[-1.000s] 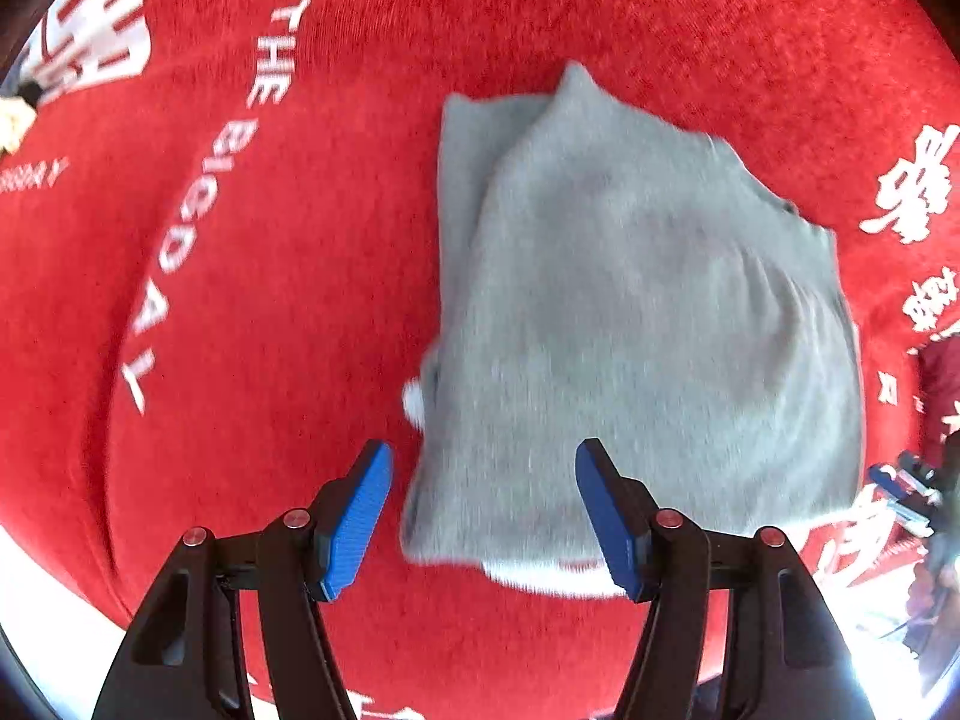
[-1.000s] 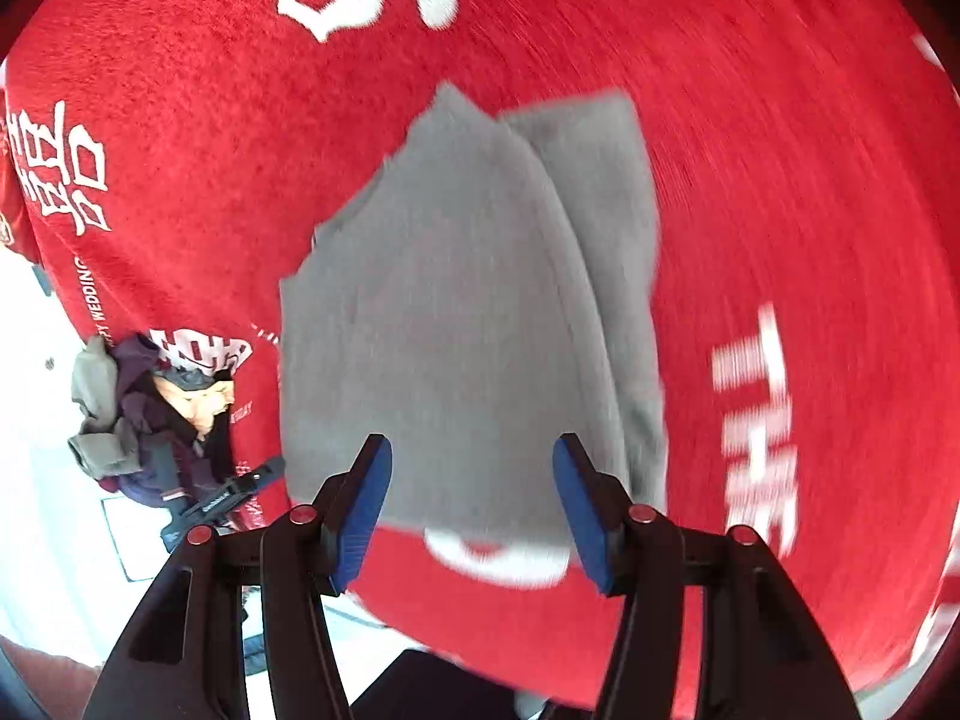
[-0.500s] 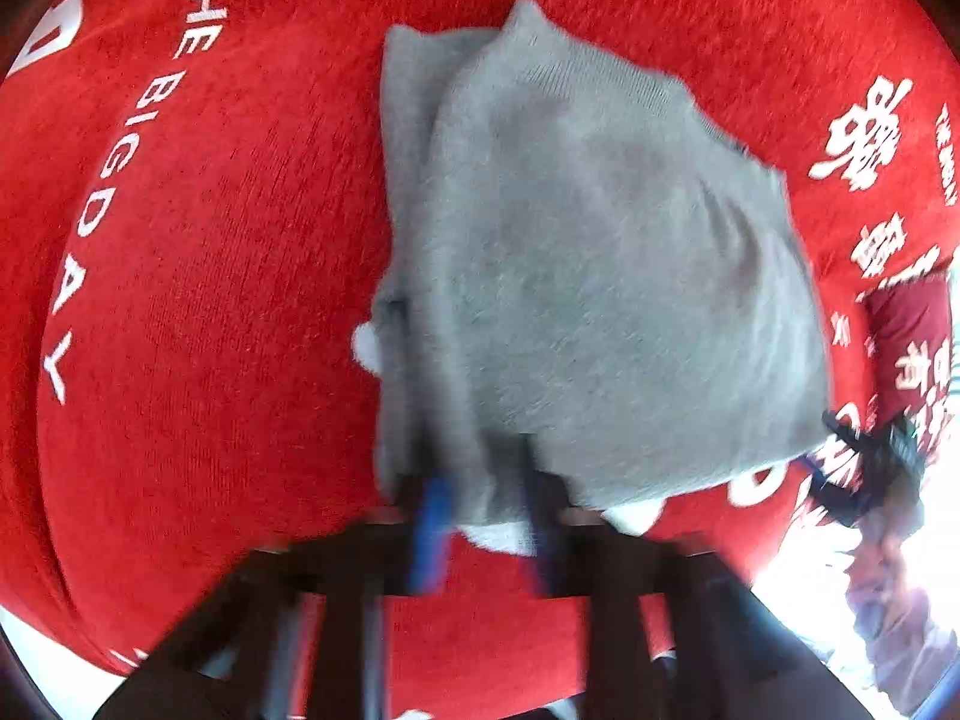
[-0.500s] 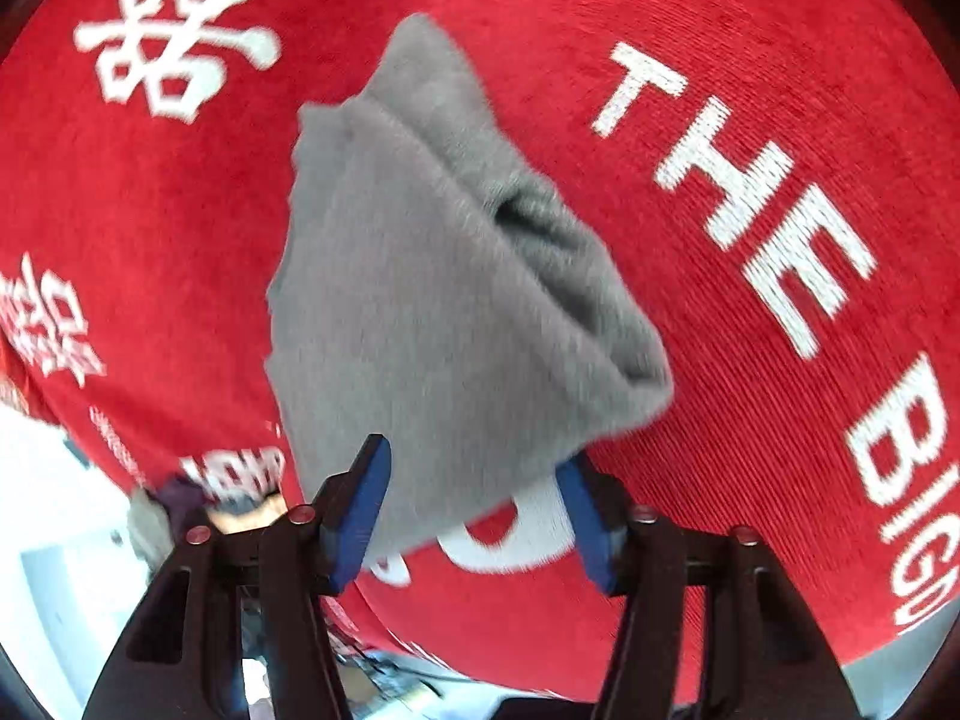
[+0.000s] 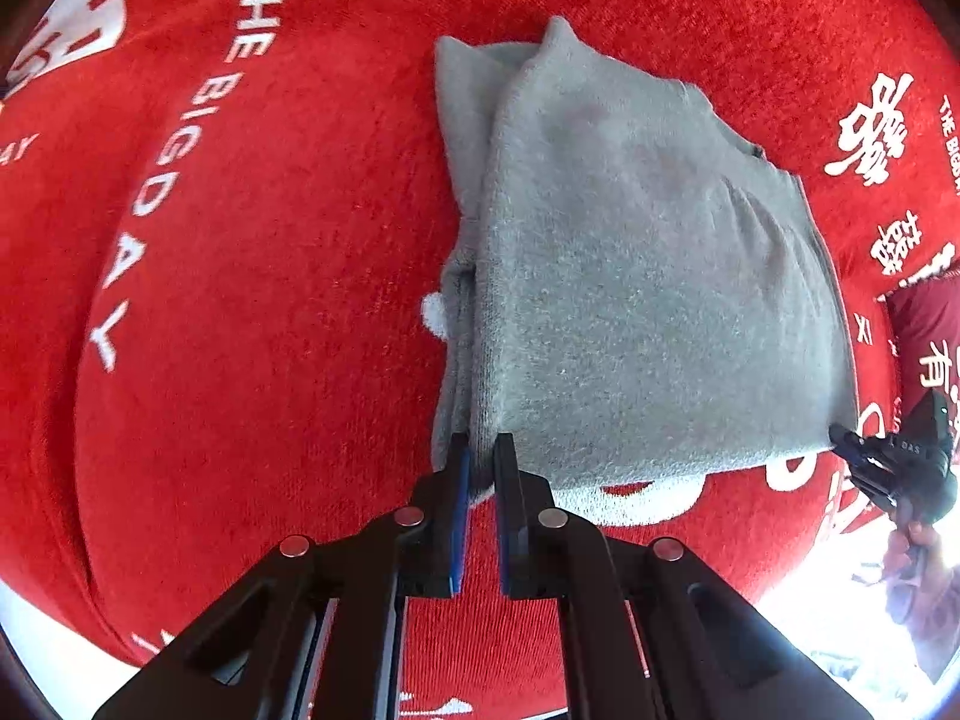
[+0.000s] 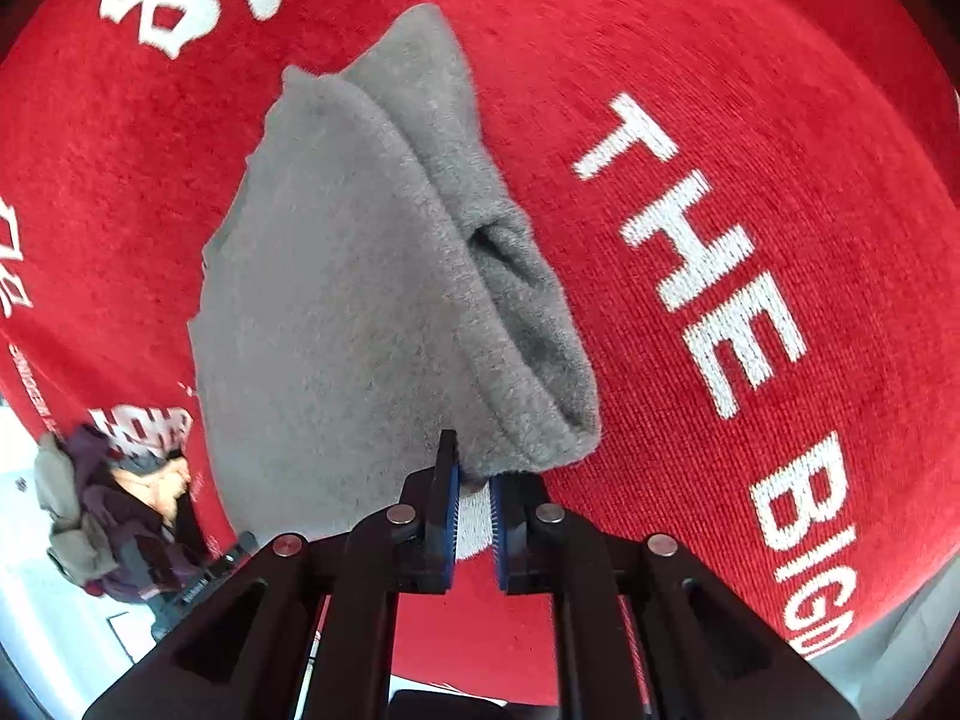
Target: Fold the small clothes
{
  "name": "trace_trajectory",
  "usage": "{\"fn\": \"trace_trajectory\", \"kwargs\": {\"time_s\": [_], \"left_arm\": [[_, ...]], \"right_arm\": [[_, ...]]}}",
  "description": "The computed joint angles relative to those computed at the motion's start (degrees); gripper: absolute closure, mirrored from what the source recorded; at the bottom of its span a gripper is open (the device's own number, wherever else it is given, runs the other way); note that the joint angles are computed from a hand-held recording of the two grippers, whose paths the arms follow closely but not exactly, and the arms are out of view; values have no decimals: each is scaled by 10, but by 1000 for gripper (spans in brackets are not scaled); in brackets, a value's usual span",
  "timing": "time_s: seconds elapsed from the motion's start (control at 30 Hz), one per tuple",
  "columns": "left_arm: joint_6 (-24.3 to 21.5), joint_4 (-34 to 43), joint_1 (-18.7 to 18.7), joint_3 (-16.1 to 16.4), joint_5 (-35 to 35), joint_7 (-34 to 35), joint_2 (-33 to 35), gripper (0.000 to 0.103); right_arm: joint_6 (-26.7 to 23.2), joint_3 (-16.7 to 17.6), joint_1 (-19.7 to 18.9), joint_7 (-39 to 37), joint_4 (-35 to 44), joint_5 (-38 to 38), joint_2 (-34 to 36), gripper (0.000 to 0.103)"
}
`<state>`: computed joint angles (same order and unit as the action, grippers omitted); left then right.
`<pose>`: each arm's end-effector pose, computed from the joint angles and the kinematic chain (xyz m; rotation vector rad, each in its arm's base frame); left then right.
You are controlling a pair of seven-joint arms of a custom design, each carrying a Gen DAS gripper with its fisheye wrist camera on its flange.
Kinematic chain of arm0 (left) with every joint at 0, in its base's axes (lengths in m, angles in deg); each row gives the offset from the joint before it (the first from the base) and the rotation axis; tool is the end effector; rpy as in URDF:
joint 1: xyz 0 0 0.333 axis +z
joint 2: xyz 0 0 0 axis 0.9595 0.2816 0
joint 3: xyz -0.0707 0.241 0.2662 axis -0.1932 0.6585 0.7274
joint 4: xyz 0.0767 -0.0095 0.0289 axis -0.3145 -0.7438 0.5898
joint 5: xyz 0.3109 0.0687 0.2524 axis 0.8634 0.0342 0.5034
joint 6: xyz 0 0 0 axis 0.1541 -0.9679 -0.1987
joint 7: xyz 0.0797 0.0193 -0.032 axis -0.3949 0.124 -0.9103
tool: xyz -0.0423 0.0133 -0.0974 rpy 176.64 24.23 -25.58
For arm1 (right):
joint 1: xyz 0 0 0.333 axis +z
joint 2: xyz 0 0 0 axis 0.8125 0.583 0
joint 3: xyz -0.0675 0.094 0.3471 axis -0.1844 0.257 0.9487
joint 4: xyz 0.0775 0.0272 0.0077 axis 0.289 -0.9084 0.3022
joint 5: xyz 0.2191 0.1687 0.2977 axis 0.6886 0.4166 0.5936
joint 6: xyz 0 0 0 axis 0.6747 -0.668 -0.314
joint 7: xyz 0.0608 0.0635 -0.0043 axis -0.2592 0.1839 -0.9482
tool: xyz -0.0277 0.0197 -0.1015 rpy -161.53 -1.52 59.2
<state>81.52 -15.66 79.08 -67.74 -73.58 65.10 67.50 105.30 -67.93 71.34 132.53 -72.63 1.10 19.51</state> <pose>0.7082 -0.0380 0.4275 1.9716 -2.1643 0.3971 0.5287 0.1883 0.4280 -0.9956 2.3940 0.4505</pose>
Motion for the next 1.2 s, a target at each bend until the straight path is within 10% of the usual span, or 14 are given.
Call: {"fn": "trace_trajectory", "kwargs": {"time_s": [0.2,0.37,0.5,1.2], "left_arm": [[25,-32,-15,19,56,-56,-31,31],[18,-47,-19,21,80,-81,-47,31],[11,-59,-24,22,98,-97,-55,31],[-5,-107,-20,22,82,-110,-88,31]], "right_arm": [[-77,-2,-1,50,38,-100,0,90],[-123,8,10,45,82,-137,12,85],[-146,21,22,16,125,-125,40,56],[-198,55,43,-44,243,-77,137,53]]}}
